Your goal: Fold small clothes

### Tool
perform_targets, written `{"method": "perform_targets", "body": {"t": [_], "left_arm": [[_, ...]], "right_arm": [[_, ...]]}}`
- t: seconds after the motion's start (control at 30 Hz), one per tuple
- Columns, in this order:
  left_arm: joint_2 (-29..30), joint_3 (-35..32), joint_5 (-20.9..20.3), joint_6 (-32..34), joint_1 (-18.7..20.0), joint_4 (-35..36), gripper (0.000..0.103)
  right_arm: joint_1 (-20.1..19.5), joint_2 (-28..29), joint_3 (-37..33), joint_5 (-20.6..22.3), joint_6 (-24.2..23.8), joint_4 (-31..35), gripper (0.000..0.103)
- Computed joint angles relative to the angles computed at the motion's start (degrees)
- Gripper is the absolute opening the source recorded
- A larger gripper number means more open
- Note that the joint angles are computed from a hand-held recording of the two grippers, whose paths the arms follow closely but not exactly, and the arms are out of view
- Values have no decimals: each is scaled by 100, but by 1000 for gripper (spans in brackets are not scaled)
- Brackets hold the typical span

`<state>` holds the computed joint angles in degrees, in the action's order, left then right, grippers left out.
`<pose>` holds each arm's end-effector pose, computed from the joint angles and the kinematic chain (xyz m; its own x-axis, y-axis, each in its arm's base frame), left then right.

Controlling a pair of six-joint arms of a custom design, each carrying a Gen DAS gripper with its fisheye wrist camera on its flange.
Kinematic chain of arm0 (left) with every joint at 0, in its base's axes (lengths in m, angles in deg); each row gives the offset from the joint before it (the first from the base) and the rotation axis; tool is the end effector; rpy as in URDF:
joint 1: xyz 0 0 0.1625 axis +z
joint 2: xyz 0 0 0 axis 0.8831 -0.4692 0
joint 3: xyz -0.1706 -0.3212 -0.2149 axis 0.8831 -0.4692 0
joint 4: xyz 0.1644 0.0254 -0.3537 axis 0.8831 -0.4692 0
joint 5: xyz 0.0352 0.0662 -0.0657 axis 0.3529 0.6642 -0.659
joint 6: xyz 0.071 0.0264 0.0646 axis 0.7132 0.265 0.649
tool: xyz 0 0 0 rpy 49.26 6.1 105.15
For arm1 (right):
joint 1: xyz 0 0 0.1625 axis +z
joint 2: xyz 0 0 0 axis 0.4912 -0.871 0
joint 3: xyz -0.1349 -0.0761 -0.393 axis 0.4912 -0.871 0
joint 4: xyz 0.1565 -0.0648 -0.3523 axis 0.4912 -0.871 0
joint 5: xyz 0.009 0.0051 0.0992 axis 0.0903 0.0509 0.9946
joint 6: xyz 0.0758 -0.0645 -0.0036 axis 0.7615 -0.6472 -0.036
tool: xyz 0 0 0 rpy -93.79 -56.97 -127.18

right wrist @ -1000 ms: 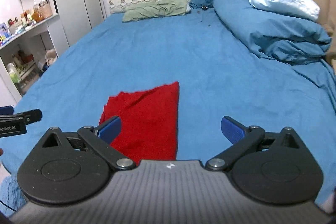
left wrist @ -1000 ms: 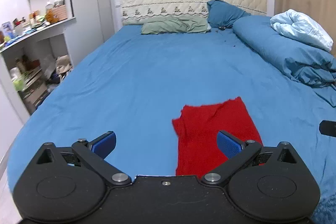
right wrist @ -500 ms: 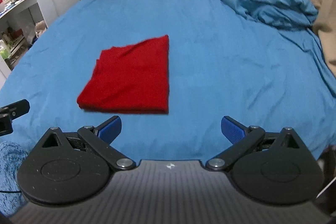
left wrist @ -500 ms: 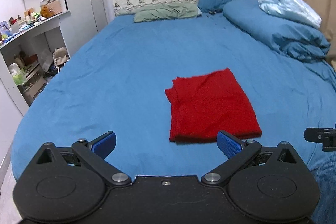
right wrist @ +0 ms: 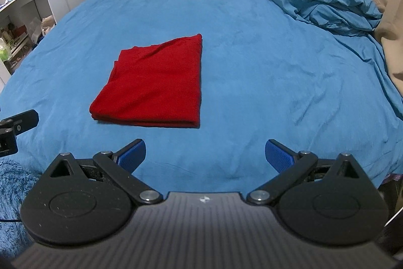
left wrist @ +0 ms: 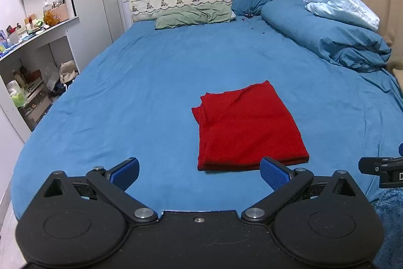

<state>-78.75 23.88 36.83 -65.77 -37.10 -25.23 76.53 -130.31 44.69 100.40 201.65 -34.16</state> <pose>-0.3882 -0.4285 0.0871 -0.5891 -0.3755 -0.7155 0.4227 0.6114 -0.6689 0.2200 -0.4695 0.2760 -0.6776 -0.3440 0.6500 -0.6451 0.7025 -0.3007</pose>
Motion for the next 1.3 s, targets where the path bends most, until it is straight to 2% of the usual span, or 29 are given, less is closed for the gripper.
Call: {"method": "perform_targets", "body": {"t": [1.3], "left_arm": [[-104, 119, 55, -157, -59, 118, 103]], "right_arm": [[24, -18, -30, 27, -5, 35, 103]]}}
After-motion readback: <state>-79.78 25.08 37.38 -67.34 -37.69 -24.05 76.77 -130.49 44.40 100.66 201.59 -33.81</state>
